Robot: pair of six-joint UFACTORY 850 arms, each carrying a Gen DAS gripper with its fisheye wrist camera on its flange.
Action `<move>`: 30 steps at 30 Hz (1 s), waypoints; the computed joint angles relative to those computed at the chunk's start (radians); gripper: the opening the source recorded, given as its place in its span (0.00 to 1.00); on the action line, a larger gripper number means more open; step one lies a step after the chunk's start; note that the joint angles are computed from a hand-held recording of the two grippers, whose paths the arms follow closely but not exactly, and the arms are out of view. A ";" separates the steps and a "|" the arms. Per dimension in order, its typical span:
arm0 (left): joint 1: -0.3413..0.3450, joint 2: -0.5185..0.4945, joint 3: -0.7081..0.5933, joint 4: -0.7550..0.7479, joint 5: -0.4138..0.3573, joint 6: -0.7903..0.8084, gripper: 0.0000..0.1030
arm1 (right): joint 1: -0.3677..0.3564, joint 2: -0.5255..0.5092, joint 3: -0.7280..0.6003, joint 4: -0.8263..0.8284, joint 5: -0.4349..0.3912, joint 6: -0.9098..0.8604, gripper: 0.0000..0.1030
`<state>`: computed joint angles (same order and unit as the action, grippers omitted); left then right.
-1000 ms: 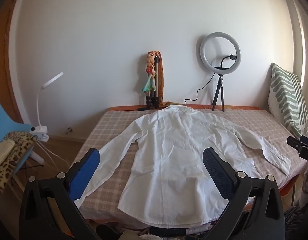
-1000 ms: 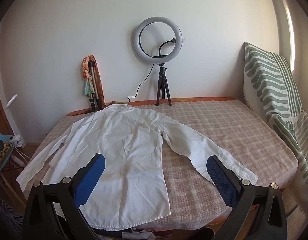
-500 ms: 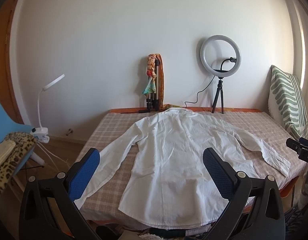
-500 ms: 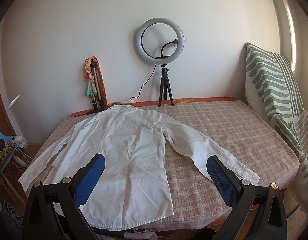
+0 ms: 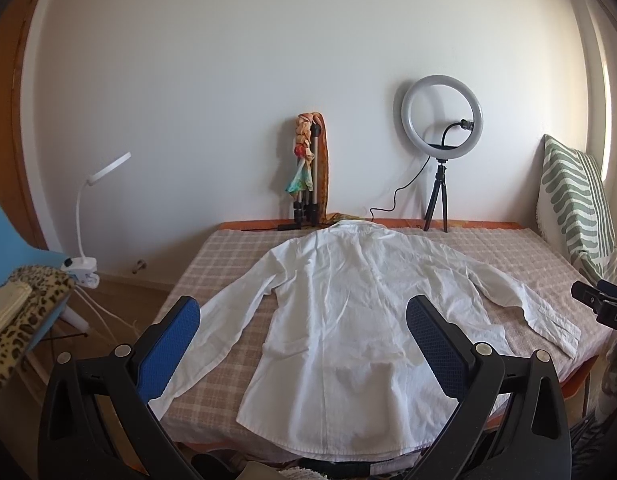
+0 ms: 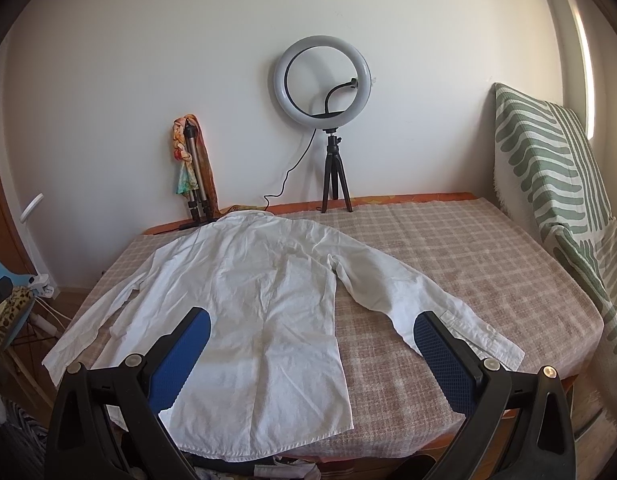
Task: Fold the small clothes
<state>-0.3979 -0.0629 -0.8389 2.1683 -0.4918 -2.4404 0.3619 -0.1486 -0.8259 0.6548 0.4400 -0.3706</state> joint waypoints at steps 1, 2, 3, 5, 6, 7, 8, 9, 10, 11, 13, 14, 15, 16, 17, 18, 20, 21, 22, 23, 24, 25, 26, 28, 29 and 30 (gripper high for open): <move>0.000 0.000 0.000 -0.001 -0.001 0.002 1.00 | -0.001 -0.001 0.000 -0.007 -0.002 0.008 1.00; 0.000 0.000 -0.001 -0.001 0.000 0.003 1.00 | -0.001 -0.001 0.000 -0.010 -0.003 0.012 1.00; -0.001 0.001 0.001 0.000 -0.002 0.000 1.00 | -0.001 -0.001 -0.001 -0.009 -0.003 0.013 1.00; 0.000 0.001 0.000 -0.001 -0.001 -0.001 1.00 | 0.001 -0.002 -0.001 -0.005 -0.002 0.008 1.00; -0.002 0.000 0.001 -0.001 -0.002 -0.001 1.00 | 0.000 -0.001 -0.001 -0.006 -0.002 0.009 1.00; -0.002 0.000 0.000 -0.002 -0.002 0.000 1.00 | 0.000 0.000 0.000 -0.007 -0.001 0.008 1.00; -0.002 0.000 0.002 0.000 -0.003 -0.001 1.00 | 0.001 -0.001 -0.001 -0.003 -0.001 0.005 1.00; -0.002 0.000 0.002 0.000 -0.003 -0.001 1.00 | 0.000 0.000 -0.001 -0.006 -0.001 0.008 1.00; -0.002 0.000 0.001 0.000 -0.002 -0.001 1.00 | 0.000 0.000 0.000 -0.010 0.000 0.013 1.00; -0.002 0.001 0.001 0.001 0.000 -0.001 1.00 | 0.000 -0.001 0.000 -0.010 0.000 0.014 1.00; -0.003 0.000 0.003 0.000 -0.006 0.000 1.00 | 0.001 -0.001 0.000 -0.009 0.000 0.013 1.00; -0.004 0.000 0.002 -0.005 -0.007 0.006 1.00 | 0.001 -0.001 0.001 -0.009 0.001 0.012 1.00; -0.004 -0.002 0.001 -0.008 -0.006 0.009 1.00 | 0.001 -0.002 -0.001 -0.006 0.000 0.010 1.00; -0.004 -0.002 0.001 -0.011 -0.006 0.011 1.00 | 0.001 -0.001 0.001 -0.010 0.002 0.012 1.00; -0.004 -0.002 0.001 -0.011 -0.006 0.011 1.00 | 0.001 -0.002 0.001 -0.007 0.001 0.010 1.00; -0.004 -0.002 0.001 -0.011 -0.006 0.011 1.00 | 0.001 -0.001 0.001 -0.007 0.002 0.010 1.00; -0.004 -0.004 -0.001 -0.013 -0.006 0.013 1.00 | -0.001 -0.001 0.001 -0.014 0.001 0.017 1.00; -0.003 -0.006 -0.002 -0.013 -0.005 0.013 1.00 | -0.001 -0.001 0.001 -0.014 0.000 0.018 1.00; -0.002 -0.005 -0.001 -0.012 -0.005 0.012 1.00 | 0.000 -0.001 0.002 -0.014 0.002 0.017 1.00; -0.002 -0.005 -0.001 -0.011 -0.004 0.010 0.99 | 0.000 -0.001 0.002 -0.012 0.002 0.015 1.00; -0.003 -0.005 -0.001 -0.012 -0.005 0.011 0.99 | 0.000 -0.001 0.002 -0.012 0.002 0.015 1.00; -0.002 -0.006 -0.001 -0.012 -0.005 0.009 1.00 | -0.001 -0.001 0.002 -0.016 0.001 0.018 1.00; 0.000 -0.008 -0.001 -0.009 -0.004 0.005 0.99 | -0.001 -0.001 0.002 -0.016 0.000 0.018 1.00; 0.006 -0.011 -0.001 -0.004 0.000 -0.008 1.00 | -0.001 -0.003 0.001 -0.015 0.001 0.018 1.00; 0.009 -0.012 -0.001 -0.001 0.001 -0.017 1.00 | 0.000 -0.005 0.001 -0.015 0.001 0.018 1.00; 0.015 -0.015 -0.003 0.010 0.005 -0.029 1.00 | 0.001 -0.006 0.000 -0.013 0.002 0.017 1.00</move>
